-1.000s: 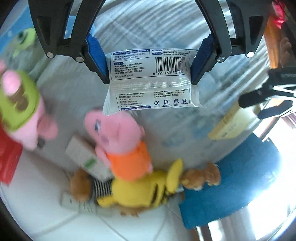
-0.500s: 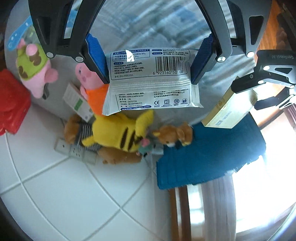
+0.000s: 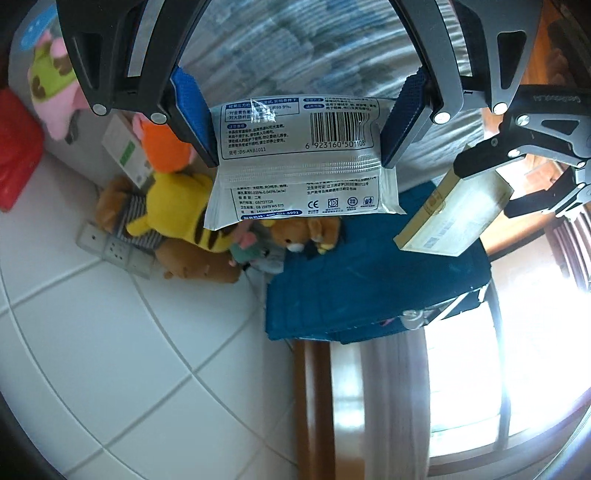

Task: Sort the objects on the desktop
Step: 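Carry the leaflet with the left tool while the right tool carries the wipe packet to the crate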

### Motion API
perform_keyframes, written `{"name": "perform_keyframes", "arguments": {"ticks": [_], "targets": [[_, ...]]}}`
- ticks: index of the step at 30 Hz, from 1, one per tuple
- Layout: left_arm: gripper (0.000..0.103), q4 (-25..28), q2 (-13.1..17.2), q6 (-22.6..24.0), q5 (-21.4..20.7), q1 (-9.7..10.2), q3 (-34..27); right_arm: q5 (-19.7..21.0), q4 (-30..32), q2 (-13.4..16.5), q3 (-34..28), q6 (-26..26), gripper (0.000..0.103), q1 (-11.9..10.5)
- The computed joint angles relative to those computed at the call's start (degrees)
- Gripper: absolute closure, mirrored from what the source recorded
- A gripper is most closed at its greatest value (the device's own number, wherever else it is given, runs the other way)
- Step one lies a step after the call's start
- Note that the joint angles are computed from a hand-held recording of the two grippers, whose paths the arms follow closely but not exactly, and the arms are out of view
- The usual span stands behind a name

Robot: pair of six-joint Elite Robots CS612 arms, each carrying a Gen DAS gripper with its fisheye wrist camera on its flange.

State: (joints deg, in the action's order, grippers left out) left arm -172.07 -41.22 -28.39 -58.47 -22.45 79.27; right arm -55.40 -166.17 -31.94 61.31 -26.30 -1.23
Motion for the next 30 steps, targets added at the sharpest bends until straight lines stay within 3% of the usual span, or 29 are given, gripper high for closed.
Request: {"name": "perform_keyframes", "arguments": {"ticks": [7,13,24,30], "targets": [[0.001,-1.5,-2.0,-1.0,2.8,0.70,2.9,2.3,0.0,0.0,-0.9,-0.9,0.018,1.4],[0.001,-5.2,-3.7,1.3,3.4,2.51,5.8,2.5,-2.0,0.0,-1.4,0.9,0.018,3.9],[0.001,-11.6,-5.3,9.6,-0.5,9.03,7.9,-0.9,-5.5,2.9,-7.2,10.3,0.018,9.4],[0.001,-12.2,-4.6,11.1,-1.5,12.36,5.8,-2.1,-2.8,6.0,-14.8,12.5,0.017,11.7]]}}
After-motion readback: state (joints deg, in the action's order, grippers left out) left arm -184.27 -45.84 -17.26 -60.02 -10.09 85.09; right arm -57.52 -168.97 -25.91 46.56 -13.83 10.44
